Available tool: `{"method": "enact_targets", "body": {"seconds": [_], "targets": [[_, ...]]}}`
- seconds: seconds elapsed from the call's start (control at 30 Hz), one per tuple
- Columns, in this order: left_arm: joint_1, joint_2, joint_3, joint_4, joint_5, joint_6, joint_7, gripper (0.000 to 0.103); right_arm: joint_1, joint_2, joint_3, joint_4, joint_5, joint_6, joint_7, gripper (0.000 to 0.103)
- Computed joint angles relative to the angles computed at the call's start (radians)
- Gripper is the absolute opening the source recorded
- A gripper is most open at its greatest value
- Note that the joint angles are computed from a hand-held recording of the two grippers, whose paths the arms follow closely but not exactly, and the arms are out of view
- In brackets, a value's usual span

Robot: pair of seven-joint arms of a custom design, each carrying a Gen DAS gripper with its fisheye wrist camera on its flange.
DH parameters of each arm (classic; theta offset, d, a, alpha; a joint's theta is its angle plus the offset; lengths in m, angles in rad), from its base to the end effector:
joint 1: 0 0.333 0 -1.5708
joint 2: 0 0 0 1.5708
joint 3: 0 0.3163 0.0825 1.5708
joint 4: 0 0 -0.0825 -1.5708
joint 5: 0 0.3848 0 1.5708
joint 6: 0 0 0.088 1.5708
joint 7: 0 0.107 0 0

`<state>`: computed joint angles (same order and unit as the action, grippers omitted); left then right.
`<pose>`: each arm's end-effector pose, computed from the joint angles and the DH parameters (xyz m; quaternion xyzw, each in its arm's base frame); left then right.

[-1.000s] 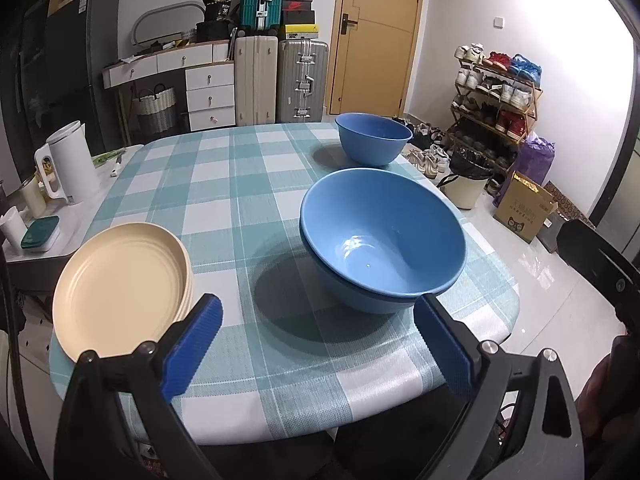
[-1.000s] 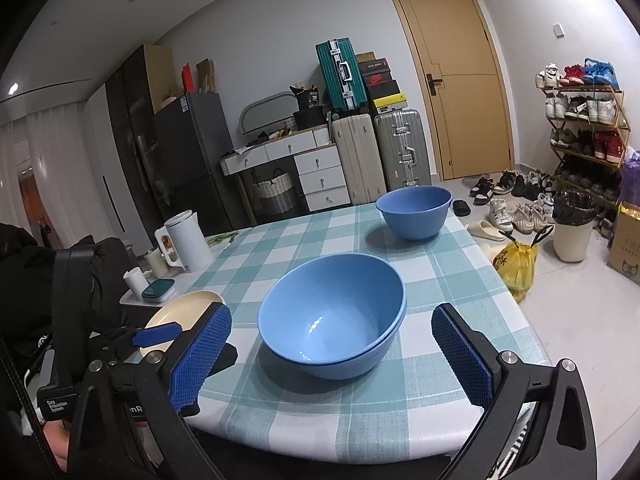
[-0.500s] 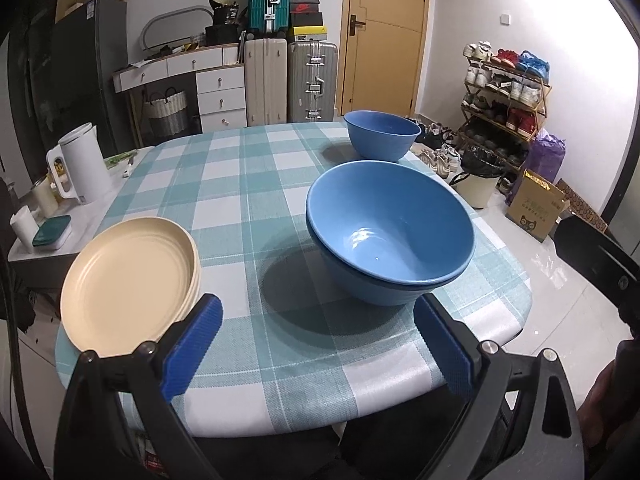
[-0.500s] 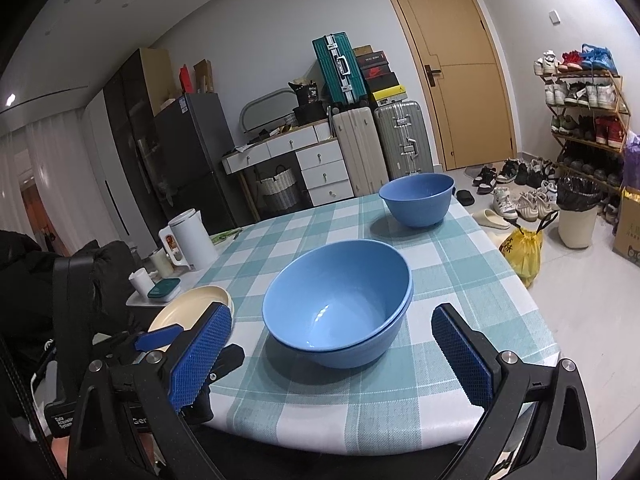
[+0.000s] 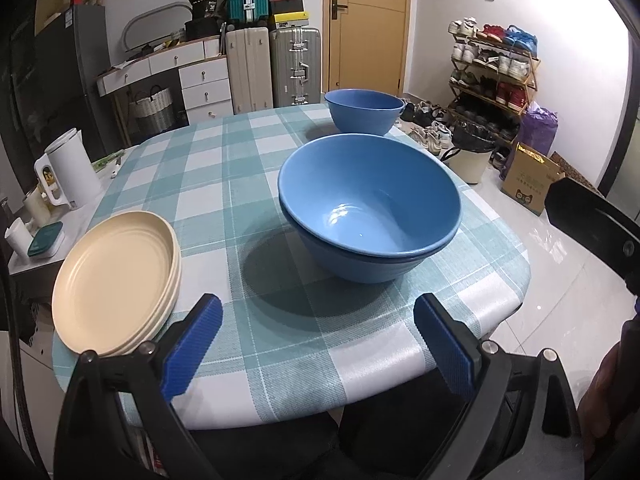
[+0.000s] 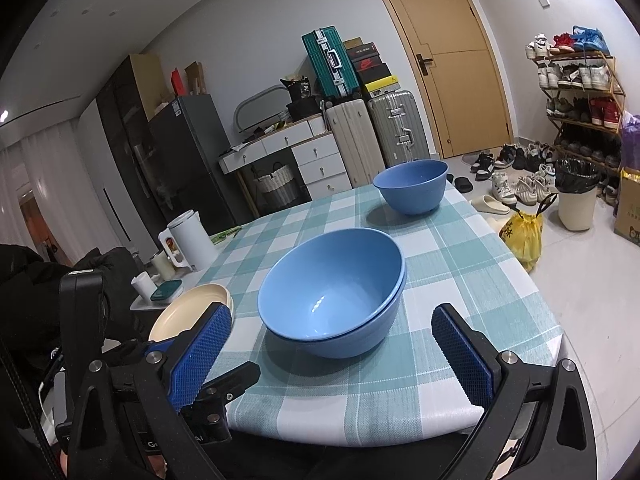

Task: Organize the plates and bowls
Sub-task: 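Move both grippers back toward the last blue bowl, then grip the rim of the last blue bowl with the left gripper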

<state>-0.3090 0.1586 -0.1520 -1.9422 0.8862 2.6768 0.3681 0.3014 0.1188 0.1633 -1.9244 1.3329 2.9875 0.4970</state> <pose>0.5567 -0.2984 0.4591 -0.6717 0.6329 -0.2737 0.2709 0.5804 0.2100 0.4958 -0.6877 0.5156 -0.1425 0.4908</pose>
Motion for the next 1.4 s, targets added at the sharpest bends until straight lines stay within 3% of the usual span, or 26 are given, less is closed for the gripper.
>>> {"method": "enact_targets", "body": {"seconds": [0.4, 0.57, 0.87, 1.13, 1.27, 1.4], "targets": [[0.01, 0.01, 0.004, 0.016, -0.048, 0.003, 0.055, 0.097, -0.02, 0.024, -0.006, 0.023, -0.022, -0.009, 0.062, 0.102], [0.027, 0.022, 0.012, 0.03, -0.103, 0.026, 0.103, 0.097, -0.038, 0.066, -0.01, 0.065, -0.137, -0.023, 0.192, 0.102], [0.063, 0.099, 0.014, 0.144, -0.344, 0.034, 0.351, 0.097, -0.085, 0.202, 0.004, 0.219, -0.416, -0.079, 0.453, 0.102], [0.064, 0.186, 0.033, 0.303, -0.474, -0.024, 0.512, 0.097, -0.135, 0.356, 0.022, 0.44, -0.608, -0.196, 0.65, 0.102], [0.073, 0.244, 0.032, 0.42, -0.524, -0.074, 0.596, 0.097, -0.153, 0.449, 0.029, 0.601, -0.69, -0.274, 0.72, 0.102], [0.099, 0.331, 0.016, 0.601, -0.616, -0.164, 0.717, 0.097, -0.148, 0.582, 0.02, 0.853, -0.796, -0.373, 0.783, 0.102]]}}
